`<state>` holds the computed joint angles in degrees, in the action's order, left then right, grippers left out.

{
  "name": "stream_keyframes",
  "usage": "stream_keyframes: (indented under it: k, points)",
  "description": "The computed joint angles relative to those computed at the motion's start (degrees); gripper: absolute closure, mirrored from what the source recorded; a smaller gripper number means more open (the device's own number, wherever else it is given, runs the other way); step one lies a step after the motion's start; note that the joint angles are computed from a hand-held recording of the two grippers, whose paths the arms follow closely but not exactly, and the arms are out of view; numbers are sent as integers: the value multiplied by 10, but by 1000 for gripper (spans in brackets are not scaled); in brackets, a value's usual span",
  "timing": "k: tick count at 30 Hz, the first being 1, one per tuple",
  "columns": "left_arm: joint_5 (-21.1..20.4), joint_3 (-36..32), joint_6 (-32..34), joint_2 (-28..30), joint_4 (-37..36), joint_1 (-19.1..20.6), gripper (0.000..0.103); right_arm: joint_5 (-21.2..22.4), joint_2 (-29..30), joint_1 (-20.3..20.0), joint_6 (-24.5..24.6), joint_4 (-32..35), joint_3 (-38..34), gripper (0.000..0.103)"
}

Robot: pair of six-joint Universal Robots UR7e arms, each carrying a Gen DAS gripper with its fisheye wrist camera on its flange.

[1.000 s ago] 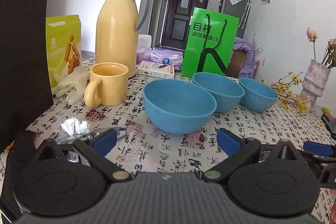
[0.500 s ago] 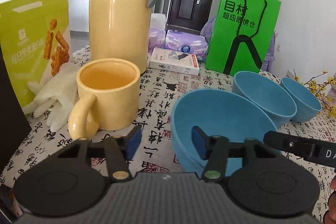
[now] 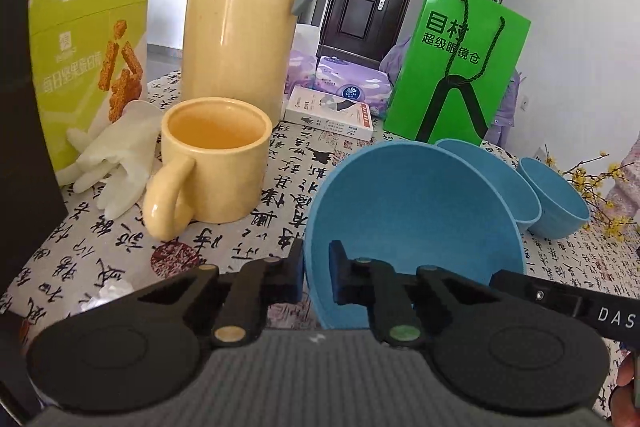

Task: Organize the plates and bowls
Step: 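Grasp a blue bowl rim with the left tool while the right tool grasps another, then carry the held blue bowls with both tools toward the cream plate stack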

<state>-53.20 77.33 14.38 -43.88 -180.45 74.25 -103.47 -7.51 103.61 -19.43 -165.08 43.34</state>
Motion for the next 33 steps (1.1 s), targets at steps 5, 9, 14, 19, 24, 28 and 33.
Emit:
stream_keyframes:
  k: [5, 9, 14, 19, 24, 28, 33]
  points:
    - [19, 126, -10, -69, -53, -25, 90, -7, -83, 13, 5, -81, 173, 90]
    - [39, 225, -11, -118, -106, -49, 90, -5, -144, 20, 21, -141, 300, 90]
    - [62, 338, -20, -172, -161, -82, 90, -15, -199, 33, 13, -223, 429, 90]
    - [70, 419, -28, -213, -190, -108, 90, -14, -235, 39, 20, -301, 526, 91]
    - [82, 455, -41, -228, -197, -122, 90, -26, -248, 45, 28, -346, 580, 91]
    - [81, 470, -45, -234, -206, -125, 90, -25, -253, 44, 33, -355, 596, 91]
    - [84, 468, -55, -232, -199, -131, 90, -26, -255, 44, 31, -366, 602, 91]
